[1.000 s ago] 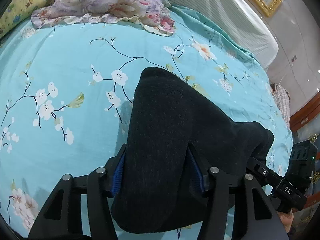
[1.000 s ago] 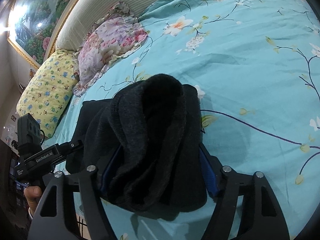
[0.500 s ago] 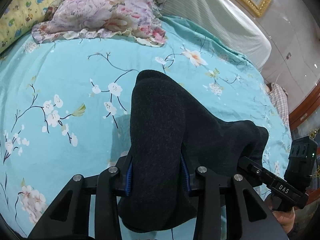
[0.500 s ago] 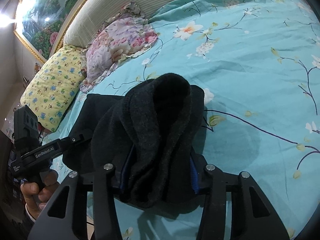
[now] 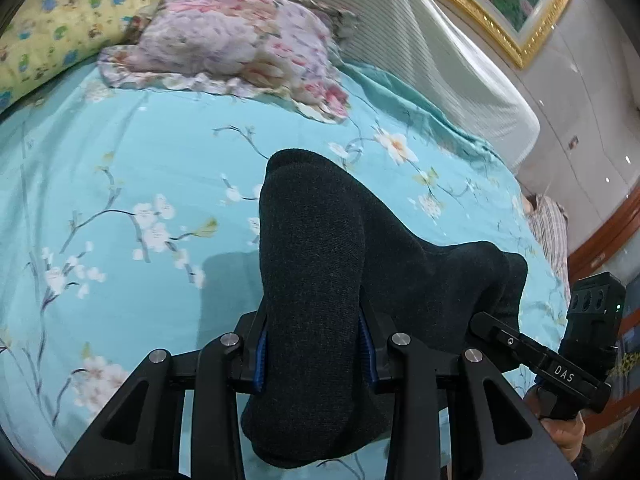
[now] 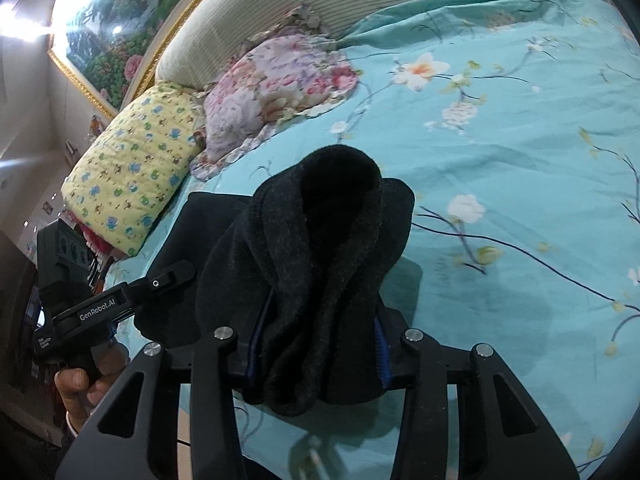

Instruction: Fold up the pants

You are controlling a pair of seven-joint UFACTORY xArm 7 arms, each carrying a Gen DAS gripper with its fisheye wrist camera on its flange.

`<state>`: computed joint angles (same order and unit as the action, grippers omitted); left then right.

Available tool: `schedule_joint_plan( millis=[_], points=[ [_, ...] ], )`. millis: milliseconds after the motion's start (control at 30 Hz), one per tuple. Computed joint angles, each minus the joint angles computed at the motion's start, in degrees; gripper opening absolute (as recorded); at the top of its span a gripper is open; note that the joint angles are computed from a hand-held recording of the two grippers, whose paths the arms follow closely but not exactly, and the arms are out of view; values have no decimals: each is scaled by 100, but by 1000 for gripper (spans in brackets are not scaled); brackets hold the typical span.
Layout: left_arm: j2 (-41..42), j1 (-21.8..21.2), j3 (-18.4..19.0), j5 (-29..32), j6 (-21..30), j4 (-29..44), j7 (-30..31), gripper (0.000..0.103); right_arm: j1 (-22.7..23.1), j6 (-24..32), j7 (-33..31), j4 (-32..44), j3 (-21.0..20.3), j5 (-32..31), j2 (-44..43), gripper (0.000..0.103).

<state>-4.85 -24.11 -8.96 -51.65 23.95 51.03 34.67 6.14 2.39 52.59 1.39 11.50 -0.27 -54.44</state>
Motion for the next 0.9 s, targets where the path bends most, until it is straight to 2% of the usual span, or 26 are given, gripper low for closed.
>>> schedule_joint_plan(
  millis=[267, 433, 733, 900],
  points=[
    [-224, 173, 231, -154, -62, -142, 54, 36, 9, -609, -304, 675, 15, -71, 1209, 44],
    [-175, 286, 330, -201, -129, -64, 90, 36, 131, -1047, -586, 1072, -158, 12, 1979, 44],
    [243, 591, 310, -37, -262, 332, -5, 36, 719, -1383, -1265, 1993, -913, 111, 3245, 44],
    [586, 776, 219, 151, -360, 660, -171, 36, 1486, -1393, -1566, 2514, -1790, 6, 3810, 44]
  ],
)
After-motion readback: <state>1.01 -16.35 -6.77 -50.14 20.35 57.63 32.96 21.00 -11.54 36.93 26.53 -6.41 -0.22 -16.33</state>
